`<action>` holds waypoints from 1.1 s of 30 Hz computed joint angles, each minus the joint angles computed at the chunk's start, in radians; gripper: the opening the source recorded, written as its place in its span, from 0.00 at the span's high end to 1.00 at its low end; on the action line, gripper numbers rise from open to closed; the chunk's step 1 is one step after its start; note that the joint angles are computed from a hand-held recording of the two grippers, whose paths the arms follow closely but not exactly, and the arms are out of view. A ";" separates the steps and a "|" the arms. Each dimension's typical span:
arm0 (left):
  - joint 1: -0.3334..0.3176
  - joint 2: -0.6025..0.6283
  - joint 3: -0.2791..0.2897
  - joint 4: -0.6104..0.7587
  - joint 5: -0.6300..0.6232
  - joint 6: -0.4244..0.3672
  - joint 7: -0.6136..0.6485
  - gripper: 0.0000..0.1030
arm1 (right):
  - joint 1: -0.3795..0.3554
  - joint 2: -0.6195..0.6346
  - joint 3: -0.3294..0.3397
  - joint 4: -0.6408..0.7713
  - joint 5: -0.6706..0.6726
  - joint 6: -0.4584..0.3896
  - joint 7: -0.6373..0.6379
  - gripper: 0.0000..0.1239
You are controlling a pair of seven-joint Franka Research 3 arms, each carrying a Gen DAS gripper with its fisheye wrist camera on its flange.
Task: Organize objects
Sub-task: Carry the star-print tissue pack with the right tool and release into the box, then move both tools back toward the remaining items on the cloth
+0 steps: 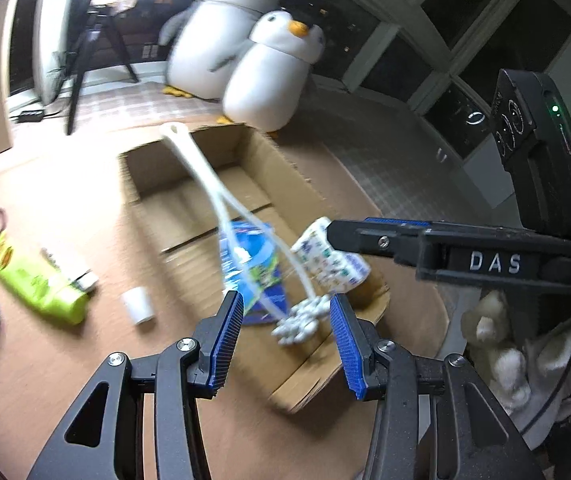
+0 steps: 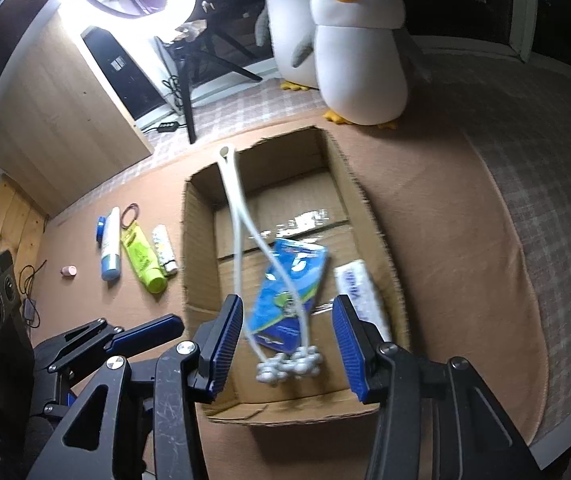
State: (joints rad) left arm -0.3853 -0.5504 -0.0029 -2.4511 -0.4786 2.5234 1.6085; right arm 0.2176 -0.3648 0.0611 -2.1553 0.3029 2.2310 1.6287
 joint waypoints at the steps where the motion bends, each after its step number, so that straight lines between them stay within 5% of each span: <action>1: 0.012 -0.036 0.009 -0.024 0.008 -0.013 0.004 0.53 | 0.004 -0.003 0.007 -0.003 0.003 0.007 0.009 0.64; 8: 0.113 -0.252 0.096 -0.147 0.094 -0.130 0.022 0.53 | 0.063 -0.009 0.077 -0.012 0.012 0.056 0.126 0.59; 15: 0.287 -0.395 0.225 -0.214 0.206 -0.272 0.102 0.53 | 0.143 0.011 0.144 0.000 -0.009 0.121 0.276 0.59; 25: 0.531 -0.331 0.397 -0.175 0.258 -0.333 0.304 0.53 | 0.242 0.161 0.204 0.138 -0.113 0.168 0.458 0.59; 33: 0.687 -0.266 0.404 -0.168 0.250 -0.289 0.368 0.53 | 0.319 0.444 0.165 0.442 -0.134 0.130 0.353 0.59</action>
State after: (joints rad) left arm 0.3019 -0.8161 0.4011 -2.6188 -0.2286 2.2341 1.9762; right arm 0.5365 0.0791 0.2263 -1.7132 0.1693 2.3609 1.9816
